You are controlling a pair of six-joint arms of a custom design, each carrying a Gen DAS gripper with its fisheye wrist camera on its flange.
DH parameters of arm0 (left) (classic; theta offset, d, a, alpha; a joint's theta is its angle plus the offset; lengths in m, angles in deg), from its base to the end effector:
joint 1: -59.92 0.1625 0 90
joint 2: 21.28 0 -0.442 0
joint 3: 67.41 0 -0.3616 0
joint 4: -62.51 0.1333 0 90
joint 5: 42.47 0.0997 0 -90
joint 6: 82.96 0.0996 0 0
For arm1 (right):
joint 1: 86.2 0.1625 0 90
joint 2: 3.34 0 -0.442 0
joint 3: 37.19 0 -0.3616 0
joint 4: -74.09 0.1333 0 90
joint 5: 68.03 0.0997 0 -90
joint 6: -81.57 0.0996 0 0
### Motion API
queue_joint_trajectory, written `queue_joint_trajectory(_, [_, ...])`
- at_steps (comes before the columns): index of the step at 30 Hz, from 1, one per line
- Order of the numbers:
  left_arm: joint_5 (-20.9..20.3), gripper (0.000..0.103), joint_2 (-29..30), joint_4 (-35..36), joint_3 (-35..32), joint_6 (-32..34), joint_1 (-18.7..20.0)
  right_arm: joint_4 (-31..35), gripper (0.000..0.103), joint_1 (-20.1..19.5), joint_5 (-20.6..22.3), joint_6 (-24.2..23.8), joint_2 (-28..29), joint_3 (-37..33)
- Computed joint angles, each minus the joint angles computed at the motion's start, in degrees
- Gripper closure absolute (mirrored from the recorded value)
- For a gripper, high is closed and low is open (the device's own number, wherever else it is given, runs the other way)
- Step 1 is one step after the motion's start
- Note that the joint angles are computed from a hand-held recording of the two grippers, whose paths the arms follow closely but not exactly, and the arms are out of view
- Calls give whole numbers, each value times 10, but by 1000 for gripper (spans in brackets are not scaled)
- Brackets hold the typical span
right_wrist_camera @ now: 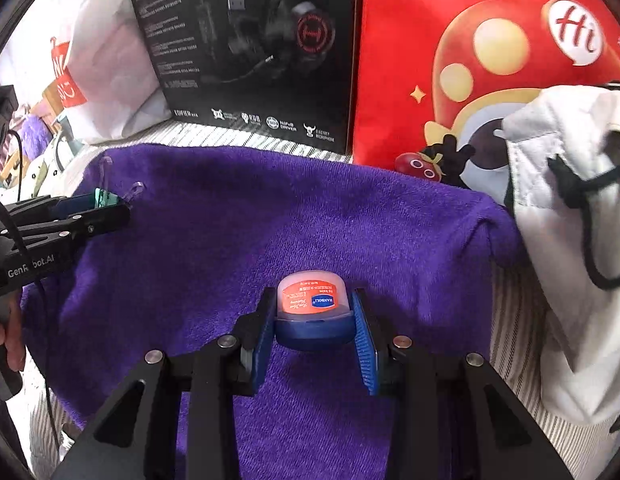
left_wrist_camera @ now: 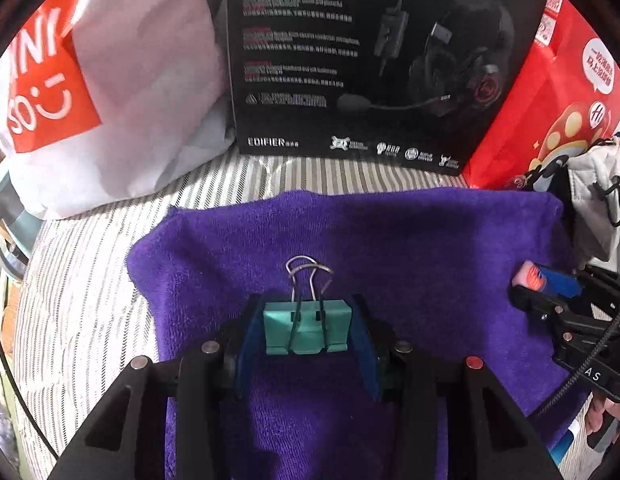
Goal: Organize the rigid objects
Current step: 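Carry the clip onto the purple towel with the left tool while the right tool sets the lip balm there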
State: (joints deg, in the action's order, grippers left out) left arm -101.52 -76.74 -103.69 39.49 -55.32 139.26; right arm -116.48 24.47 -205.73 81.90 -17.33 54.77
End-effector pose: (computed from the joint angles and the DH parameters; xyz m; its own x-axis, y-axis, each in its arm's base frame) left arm 0.0699 -0.6261 0.2080 -0.7040 0.3670 -0.6080 0.5583 0.8152 -0.1544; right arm 0.2754 -0.5610 -0.1079 -0.7319 0.0334 0.6806 -0.3217 0.8636 -0.3882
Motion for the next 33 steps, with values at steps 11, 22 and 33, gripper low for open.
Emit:
queue_joint_trajectory(11, [27, 62, 0, -13, 15, 15, -9, 0, 66, -1, -3, -31, 3, -4])
queue_joint_trajectory(22, [26, 55, -20, -3, 29, -4, -8, -15, 56, 4, -4, -29, -13, 28])
queue_joint_trajectory(33, [1, 18, -118, -19, 111, -36, -33, -89, 16, 86, -64, 41, -44, 123])
